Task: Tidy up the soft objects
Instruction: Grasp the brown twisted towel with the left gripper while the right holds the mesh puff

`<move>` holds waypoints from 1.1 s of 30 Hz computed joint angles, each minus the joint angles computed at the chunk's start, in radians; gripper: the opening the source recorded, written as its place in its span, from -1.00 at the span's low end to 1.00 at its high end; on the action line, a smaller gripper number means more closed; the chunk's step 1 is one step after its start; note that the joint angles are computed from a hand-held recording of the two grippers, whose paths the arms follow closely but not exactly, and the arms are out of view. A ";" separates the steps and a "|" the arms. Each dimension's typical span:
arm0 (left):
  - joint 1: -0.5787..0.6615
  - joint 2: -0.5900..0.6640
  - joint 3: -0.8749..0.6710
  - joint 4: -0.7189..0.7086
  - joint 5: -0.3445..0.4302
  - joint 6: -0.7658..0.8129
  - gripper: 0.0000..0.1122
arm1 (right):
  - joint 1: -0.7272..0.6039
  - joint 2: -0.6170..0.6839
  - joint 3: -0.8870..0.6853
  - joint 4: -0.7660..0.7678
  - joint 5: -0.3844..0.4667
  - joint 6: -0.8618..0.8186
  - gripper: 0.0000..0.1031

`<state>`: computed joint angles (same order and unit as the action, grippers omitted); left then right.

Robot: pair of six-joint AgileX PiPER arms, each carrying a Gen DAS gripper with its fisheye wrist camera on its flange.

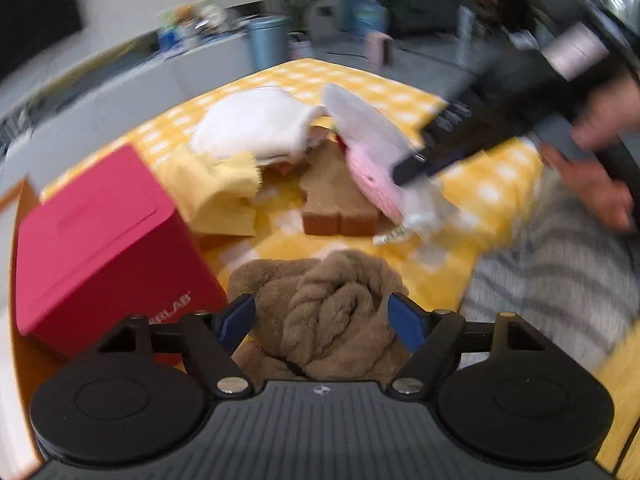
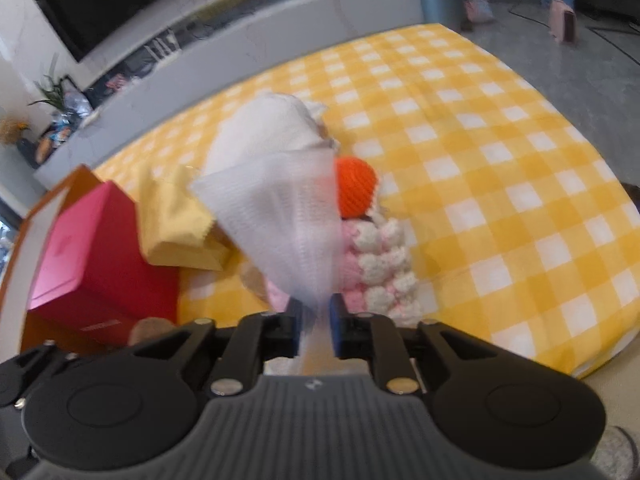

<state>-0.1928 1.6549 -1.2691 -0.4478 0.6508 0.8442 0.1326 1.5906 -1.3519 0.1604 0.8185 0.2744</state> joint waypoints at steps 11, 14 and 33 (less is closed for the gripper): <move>0.043 0.032 0.063 -0.165 -0.041 0.375 0.82 | -0.021 0.109 -0.087 0.083 0.039 -0.036 0.28; 0.049 0.114 -0.017 -0.151 0.039 0.283 0.84 | 0.022 0.100 -0.082 -0.009 0.029 0.015 0.08; 0.179 0.182 -0.160 -0.358 0.342 0.212 -0.07 | -0.037 -0.071 0.071 0.138 -0.093 -0.125 -0.91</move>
